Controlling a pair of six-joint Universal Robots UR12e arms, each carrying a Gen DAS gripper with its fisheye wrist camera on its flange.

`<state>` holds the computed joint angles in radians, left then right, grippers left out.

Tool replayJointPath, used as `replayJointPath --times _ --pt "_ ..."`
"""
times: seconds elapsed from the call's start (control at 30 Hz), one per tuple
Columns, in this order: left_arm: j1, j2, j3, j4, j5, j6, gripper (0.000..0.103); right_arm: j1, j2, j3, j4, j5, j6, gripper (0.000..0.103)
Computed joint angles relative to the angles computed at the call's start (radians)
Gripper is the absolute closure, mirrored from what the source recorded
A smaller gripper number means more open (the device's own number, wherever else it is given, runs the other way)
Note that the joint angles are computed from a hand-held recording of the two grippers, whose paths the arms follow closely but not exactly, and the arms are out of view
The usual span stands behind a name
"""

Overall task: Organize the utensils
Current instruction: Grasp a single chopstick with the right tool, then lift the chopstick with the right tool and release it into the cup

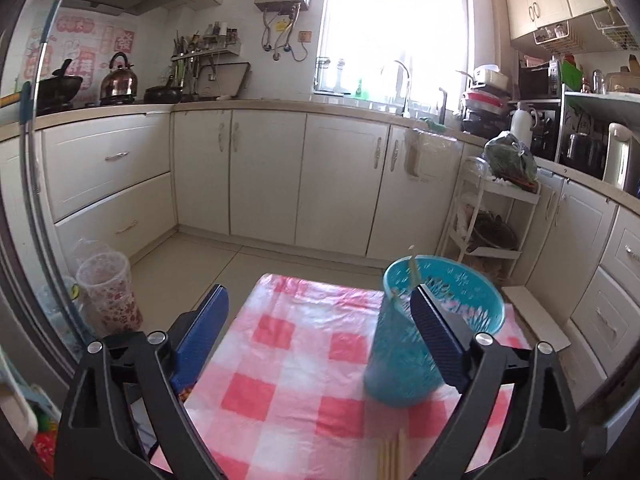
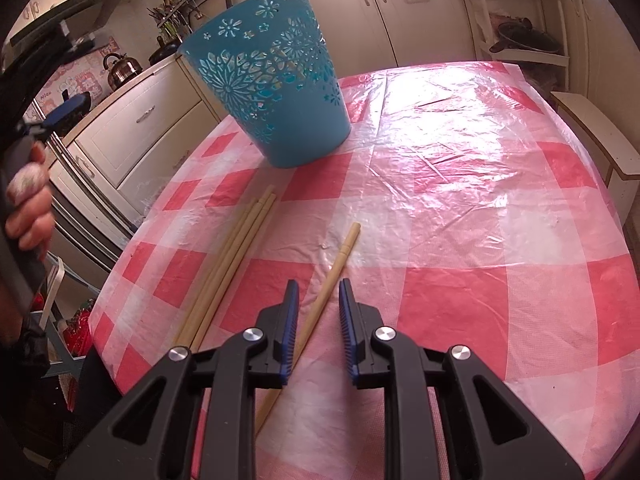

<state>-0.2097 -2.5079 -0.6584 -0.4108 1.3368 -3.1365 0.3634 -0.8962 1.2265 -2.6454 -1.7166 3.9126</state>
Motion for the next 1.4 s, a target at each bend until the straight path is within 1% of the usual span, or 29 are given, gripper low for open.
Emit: replayJointPath --times 0.07,0.13,0.23,0.27,0.33,0.37,0.4,0.47,0.53,0.63,0.7,0.77,0.83,0.9,0.93,1.0,1.07,1.17,1.2,1.33,1.4 --pt "0.010 0.036 -0.077 -0.009 0.019 0.027 0.011 0.005 0.006 -0.026 0.053 -0.020 0.007 0.082" --pt "0.020 0.055 -0.127 -0.042 0.023 0.044 0.011 0.012 0.017 -0.059 0.117 -0.051 0.000 0.082" --pt "0.028 0.051 -0.143 -0.113 0.040 0.041 0.011 0.022 0.038 -0.121 0.223 -0.101 -0.028 0.082" --pt "0.029 0.045 -0.143 -0.127 0.042 0.034 0.011 0.024 0.047 -0.141 0.253 -0.114 -0.050 0.082" --pt "0.033 0.034 -0.136 -0.164 0.044 0.022 0.011 0.027 0.062 -0.175 0.301 -0.133 -0.125 0.086" --pt "0.035 0.028 -0.131 -0.180 0.037 0.014 0.011 0.025 0.067 -0.186 0.317 -0.126 -0.170 0.091" --pt "0.037 0.026 -0.133 -0.186 0.032 0.008 0.011 0.020 0.066 -0.189 0.324 -0.106 -0.215 0.093" --pt "0.040 0.019 -0.132 -0.199 0.023 -0.002 0.011 0.006 0.058 -0.178 0.320 -0.047 -0.265 0.094" --pt "0.042 0.014 -0.131 -0.207 0.018 -0.012 0.011 -0.005 0.049 -0.170 0.335 -0.027 -0.255 0.094" --pt "0.047 0.008 -0.125 -0.232 -0.003 -0.030 0.011 -0.019 0.034 -0.162 0.370 0.005 -0.187 0.091" --pt "0.047 0.008 -0.127 -0.225 -0.004 -0.043 0.011 -0.015 0.038 -0.174 0.396 -0.008 -0.182 0.083" --pt "0.046 0.005 -0.118 -0.251 -0.008 -0.035 0.011 -0.005 0.052 -0.206 0.438 -0.044 -0.200 0.080" --pt "0.044 0.006 -0.119 -0.254 -0.004 -0.018 0.011 0.007 0.070 -0.245 0.490 -0.087 -0.221 0.080" --pt "0.041 0.007 -0.122 -0.250 0.001 -0.002 0.011 0.009 0.074 -0.253 0.499 -0.092 -0.220 0.084" --pt "0.039 0.006 -0.118 -0.259 0.002 0.004 0.011 0.008 0.073 -0.250 0.495 -0.085 -0.223 0.085" --pt "0.038 0.000 -0.101 -0.291 0.002 0.010 0.011 0.007 0.072 -0.246 0.482 -0.075 -0.229 0.092" --pt "0.039 -0.005 -0.089 -0.314 0.001 0.003 0.011 0.004 0.067 -0.235 0.468 -0.062 -0.220 0.093" --pt "0.041 -0.006 -0.086 -0.322 -0.007 -0.008 0.011 -0.008 0.053 -0.207 0.432 -0.017 -0.182 0.094" --pt "0.041 -0.007 -0.085 -0.326 -0.010 -0.009 0.011 -0.009 0.054 -0.209 0.433 -0.012 -0.183 0.094" --pt "0.041 -0.008 -0.082 -0.327 -0.011 -0.003 0.011 0.002 0.069 -0.240 0.470 -0.057 -0.227 0.095" --pt "0.041 -0.006 -0.086 -0.320 -0.010 0.003 0.011 0.002 0.065 -0.232 0.458 -0.056 -0.207 0.097"
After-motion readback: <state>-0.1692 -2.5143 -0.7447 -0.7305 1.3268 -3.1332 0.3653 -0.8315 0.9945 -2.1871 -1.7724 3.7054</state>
